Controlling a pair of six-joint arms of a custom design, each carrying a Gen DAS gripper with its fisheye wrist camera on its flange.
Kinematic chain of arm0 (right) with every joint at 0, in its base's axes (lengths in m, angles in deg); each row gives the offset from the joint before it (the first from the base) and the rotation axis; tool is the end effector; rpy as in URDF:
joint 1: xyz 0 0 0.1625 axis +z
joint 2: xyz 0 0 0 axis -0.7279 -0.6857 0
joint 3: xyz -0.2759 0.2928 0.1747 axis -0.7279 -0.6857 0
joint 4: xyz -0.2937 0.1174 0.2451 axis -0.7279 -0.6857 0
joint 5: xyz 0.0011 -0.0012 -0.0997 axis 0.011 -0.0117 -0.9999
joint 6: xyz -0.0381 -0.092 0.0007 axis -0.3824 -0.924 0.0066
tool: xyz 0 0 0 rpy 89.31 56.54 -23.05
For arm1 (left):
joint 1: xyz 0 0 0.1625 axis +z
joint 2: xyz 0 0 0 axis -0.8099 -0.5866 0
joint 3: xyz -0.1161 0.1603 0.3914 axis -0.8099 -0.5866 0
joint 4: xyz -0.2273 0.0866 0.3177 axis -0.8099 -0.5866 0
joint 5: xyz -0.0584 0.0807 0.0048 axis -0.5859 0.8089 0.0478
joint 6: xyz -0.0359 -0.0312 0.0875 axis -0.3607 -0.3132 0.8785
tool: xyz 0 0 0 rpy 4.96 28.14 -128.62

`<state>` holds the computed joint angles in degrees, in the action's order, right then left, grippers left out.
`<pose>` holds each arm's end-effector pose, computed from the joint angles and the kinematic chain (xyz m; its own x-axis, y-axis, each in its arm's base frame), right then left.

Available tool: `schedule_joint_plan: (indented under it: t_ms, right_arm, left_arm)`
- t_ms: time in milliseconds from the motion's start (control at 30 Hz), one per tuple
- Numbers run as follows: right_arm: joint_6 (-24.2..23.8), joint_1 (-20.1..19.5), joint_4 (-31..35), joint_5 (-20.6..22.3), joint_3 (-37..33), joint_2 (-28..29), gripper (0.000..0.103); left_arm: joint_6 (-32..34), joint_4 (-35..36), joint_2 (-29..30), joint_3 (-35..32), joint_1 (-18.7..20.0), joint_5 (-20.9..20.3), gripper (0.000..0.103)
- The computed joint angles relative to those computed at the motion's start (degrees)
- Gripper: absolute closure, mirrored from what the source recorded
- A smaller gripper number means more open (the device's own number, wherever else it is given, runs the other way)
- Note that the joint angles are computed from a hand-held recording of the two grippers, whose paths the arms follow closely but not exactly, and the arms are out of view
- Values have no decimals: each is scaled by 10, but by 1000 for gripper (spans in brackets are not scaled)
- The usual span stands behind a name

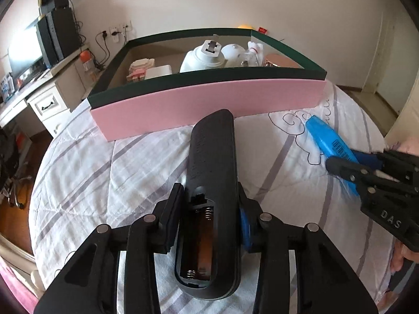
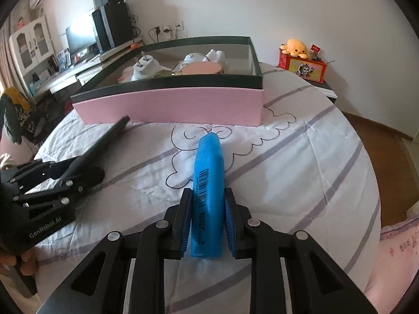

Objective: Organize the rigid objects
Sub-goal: 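Lift and carry the remote and highlighter over the pink box with both tools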

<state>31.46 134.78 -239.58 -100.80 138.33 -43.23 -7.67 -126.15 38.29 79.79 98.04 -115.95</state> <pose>0.0588 -0.5192 0.2896 -0.7308 0.1804 0.6583 -0.3329 0.7478 -0.5744 -0.3679 -0.6205 -0.0428 -0.5485 0.5912 -0.5913 0.7825 0.6121 -0.1140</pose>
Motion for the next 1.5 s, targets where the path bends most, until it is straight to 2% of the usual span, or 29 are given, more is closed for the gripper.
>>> schedule_joint_plan:
  t_ms: [133, 167, 200, 333, 533, 800, 967, 1200, 1333, 1400, 1500]
  right_arm:
    - [-10, 5, 22, -15, -26, 12, 77]
    - [-14, 5, 25, -17, -29, 14, 77]
    - [-17, 6, 22, -17, -28, 13, 82]
    - [-4, 3, 29, 32, -5, -12, 82]
    - [8, 11, 42, 83, 12, -40, 82]
    - [-1, 35, 44, 103, 4, -47, 82]
    - [-15, 42, 54, 110, -16, -46, 82]
    - [-41, 41, 88, 103, -80, -28, 82]
    - [-50, 29, 123, 94, -148, -3, 82]
    - [-52, 21, 143, 81, -184, 14, 82]
    - [-54, 7, 164, 59, -240, 44, 82]
  left_arm:
    - [6, -12, -1, 8, -6, 16, 69]
    - [5, -18, -3, 12, -7, 20, 71]
    - [4, -22, -6, 16, -9, 22, 72]
    - [9, -36, -21, 32, -14, 24, 86]
    - [8, -54, -45, 56, -16, 12, 86]
    - [7, -74, -74, 74, -16, -12, 86]
    - [26, -88, -82, 62, -17, -27, 86]
    - [67, -47, -44, -40, -9, -35, 86]
    - [85, 29, 6, -150, 6, -54, 86]
    - [81, 92, 39, -225, 19, -70, 86]
    - [73, 171, 92, -330, 31, -68, 86]
